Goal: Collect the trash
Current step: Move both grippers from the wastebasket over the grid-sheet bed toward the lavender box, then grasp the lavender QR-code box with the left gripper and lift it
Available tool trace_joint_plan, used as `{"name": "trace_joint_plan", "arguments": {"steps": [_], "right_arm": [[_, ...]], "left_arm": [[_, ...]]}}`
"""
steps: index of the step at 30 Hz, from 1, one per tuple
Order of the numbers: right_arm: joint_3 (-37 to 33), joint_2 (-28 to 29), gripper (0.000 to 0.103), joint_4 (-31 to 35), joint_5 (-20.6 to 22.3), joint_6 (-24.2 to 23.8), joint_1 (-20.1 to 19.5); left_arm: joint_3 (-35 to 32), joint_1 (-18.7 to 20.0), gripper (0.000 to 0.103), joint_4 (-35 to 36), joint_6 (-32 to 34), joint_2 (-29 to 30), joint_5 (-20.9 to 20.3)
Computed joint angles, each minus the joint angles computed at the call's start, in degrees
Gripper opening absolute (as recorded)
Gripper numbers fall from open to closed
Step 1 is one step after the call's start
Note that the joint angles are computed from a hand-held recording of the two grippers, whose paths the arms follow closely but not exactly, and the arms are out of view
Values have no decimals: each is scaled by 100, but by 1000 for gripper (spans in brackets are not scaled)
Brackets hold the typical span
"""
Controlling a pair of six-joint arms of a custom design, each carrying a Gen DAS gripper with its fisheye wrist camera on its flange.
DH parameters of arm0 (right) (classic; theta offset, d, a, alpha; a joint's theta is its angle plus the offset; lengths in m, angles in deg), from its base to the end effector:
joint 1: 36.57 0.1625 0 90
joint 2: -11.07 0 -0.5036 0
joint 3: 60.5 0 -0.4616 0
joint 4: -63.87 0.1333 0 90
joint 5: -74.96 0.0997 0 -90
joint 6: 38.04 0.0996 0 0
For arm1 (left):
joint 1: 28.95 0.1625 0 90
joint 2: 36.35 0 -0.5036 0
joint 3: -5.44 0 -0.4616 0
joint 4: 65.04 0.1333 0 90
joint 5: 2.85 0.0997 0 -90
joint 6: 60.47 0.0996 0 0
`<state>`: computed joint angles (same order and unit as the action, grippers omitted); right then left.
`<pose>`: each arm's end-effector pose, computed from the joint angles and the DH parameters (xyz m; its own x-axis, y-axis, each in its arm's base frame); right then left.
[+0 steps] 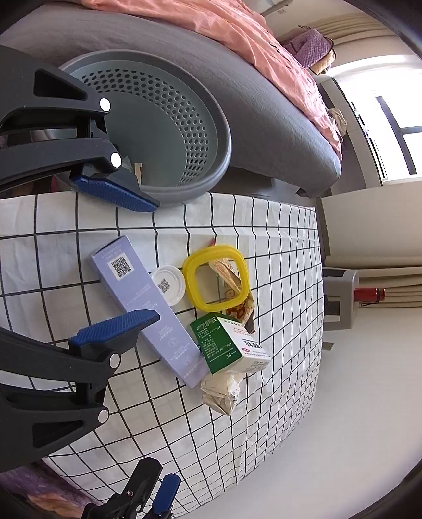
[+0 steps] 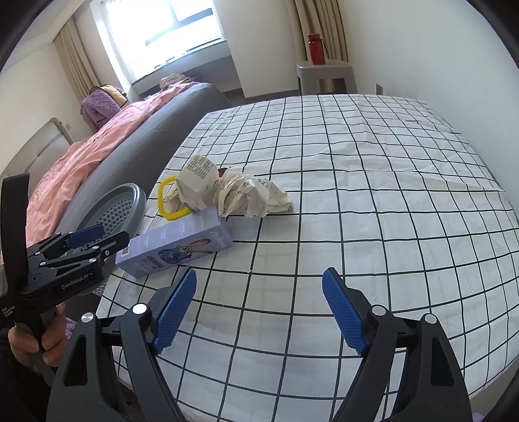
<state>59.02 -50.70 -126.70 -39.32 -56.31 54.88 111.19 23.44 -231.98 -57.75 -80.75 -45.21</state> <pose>0.1080 -0.6168 0.2170 -0.8662 0.0135 0.4995 -0.3055 0.7767 -0.5509 -0.2604 -0.6770 0.0719 -0.6263 0.2898 -0.7237 0.6182 0.7501 -0.2347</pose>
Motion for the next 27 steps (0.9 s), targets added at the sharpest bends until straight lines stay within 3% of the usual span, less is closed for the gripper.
{"name": "trace_joint_plan", "arguments": {"steps": [14,27], "right_arm": [[20,-105,79,163,388,203,-243],[97,-175,79,75,491,217,-269]], "left_arm": [[-431,192,66,557,394,225,-615],[-352,159,66,765,279,197,-736]]}}
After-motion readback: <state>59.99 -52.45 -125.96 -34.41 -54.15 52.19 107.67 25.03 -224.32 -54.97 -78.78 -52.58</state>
